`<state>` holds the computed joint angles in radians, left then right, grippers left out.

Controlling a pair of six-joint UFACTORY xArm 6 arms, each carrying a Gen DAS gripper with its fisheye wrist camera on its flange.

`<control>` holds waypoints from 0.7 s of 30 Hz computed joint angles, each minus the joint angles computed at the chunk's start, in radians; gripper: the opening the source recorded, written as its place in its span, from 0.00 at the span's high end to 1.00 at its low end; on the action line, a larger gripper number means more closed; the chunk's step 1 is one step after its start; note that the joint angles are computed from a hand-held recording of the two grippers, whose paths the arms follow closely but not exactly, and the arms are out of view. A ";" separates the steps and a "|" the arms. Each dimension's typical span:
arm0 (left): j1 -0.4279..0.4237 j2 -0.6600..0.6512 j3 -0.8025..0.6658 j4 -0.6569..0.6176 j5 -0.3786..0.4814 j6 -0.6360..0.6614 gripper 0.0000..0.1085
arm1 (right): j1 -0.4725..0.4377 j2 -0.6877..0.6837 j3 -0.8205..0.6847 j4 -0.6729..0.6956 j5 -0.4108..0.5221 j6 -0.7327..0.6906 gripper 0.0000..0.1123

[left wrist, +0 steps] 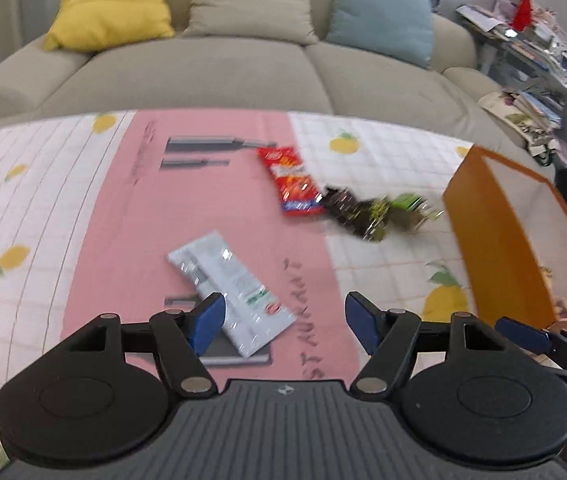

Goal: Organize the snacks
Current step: 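Move both tools back over the remaining snacks on the table, then grasp the white sachet with left tool while right tool grasps the red spicy-strip bag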

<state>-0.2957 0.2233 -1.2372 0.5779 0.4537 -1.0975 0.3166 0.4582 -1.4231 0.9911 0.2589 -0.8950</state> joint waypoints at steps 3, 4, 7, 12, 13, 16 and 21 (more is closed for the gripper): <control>0.012 0.005 0.023 -0.037 0.002 0.003 0.26 | 0.009 0.007 0.015 -0.013 0.001 -0.009 0.40; 0.017 0.008 0.028 -0.038 0.008 -0.007 0.26 | 0.013 0.009 0.020 -0.010 -0.002 -0.020 0.40; 0.032 0.011 0.046 -0.032 0.016 -0.042 0.26 | 0.028 0.033 0.011 -0.033 -0.019 -0.022 0.40; 0.055 0.024 0.057 -0.042 0.022 -0.085 0.26 | 0.034 0.090 -0.053 -0.101 0.039 0.019 0.40; 0.062 0.034 0.053 -0.053 0.010 -0.087 0.26 | 0.038 0.107 -0.075 -0.111 0.050 0.018 0.40; 0.077 0.071 0.025 -0.105 -0.018 -0.076 0.26 | 0.048 0.143 -0.118 -0.167 0.051 0.035 0.40; 0.087 0.169 -0.089 -0.119 0.019 -0.093 0.26 | 0.057 0.257 -0.262 -0.261 0.038 0.093 0.41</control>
<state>-0.2087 0.3922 -1.3265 0.4590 0.4725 -1.1906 0.3737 0.7153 -1.6854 0.7302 0.2974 -0.8024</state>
